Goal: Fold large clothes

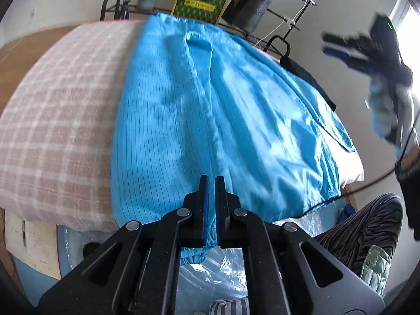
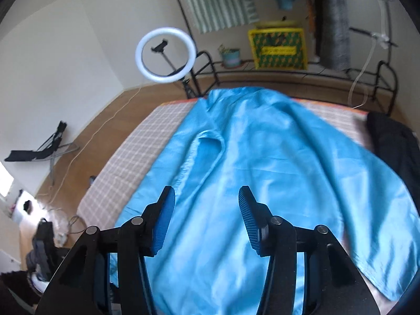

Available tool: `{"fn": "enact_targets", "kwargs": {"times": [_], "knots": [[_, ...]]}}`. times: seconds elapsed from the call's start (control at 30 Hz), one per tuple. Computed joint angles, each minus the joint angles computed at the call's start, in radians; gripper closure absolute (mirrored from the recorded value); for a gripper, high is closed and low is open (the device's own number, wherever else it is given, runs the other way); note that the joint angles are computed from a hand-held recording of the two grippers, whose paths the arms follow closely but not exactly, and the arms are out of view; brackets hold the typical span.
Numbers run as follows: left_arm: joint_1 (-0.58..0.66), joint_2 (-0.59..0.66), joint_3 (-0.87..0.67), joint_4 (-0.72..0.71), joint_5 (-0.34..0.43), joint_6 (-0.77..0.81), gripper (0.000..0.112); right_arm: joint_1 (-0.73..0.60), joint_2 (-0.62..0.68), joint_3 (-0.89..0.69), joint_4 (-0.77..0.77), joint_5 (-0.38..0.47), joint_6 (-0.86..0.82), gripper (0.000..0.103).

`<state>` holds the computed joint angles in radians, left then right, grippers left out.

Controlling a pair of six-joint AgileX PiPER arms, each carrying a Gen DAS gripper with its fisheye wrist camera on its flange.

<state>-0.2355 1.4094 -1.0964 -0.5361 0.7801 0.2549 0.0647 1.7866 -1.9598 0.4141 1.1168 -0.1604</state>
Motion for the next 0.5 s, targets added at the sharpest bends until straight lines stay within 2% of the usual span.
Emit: {"fn": "enact_targets", "kwargs": {"times": [0.07, 0.13, 0.17, 0.2, 0.3, 0.5], "knots": [[-0.019, -0.022, -0.001, 0.025, -0.004, -0.026, 0.109, -0.016, -0.075, 0.098, -0.04, -0.041, -0.007, 0.054], [-0.042, -0.045, -0.004, 0.037, -0.007, -0.045, 0.092, -0.044, -0.138, 0.181, -0.071, -0.071, -0.006, 0.054], [-0.051, -0.052, -0.008, 0.034, -0.002, -0.041, 0.079, -0.064, -0.161, 0.214, -0.08, -0.087, -0.003, 0.054], [-0.066, -0.059, -0.016, 0.04, 0.002, -0.041, 0.075, -0.093, -0.192, 0.253, -0.071, -0.1, -0.017, 0.053], [-0.145, -0.085, -0.03, 0.152, -0.018, -0.137, 0.075, -0.188, -0.254, 0.329, -0.066, -0.109, -0.045, 0.051], [-0.207, -0.057, -0.066, 0.185, 0.0, -0.192, 0.075, -0.413, -0.279, 0.366, -0.07, -0.022, -0.134, 0.051]]}}
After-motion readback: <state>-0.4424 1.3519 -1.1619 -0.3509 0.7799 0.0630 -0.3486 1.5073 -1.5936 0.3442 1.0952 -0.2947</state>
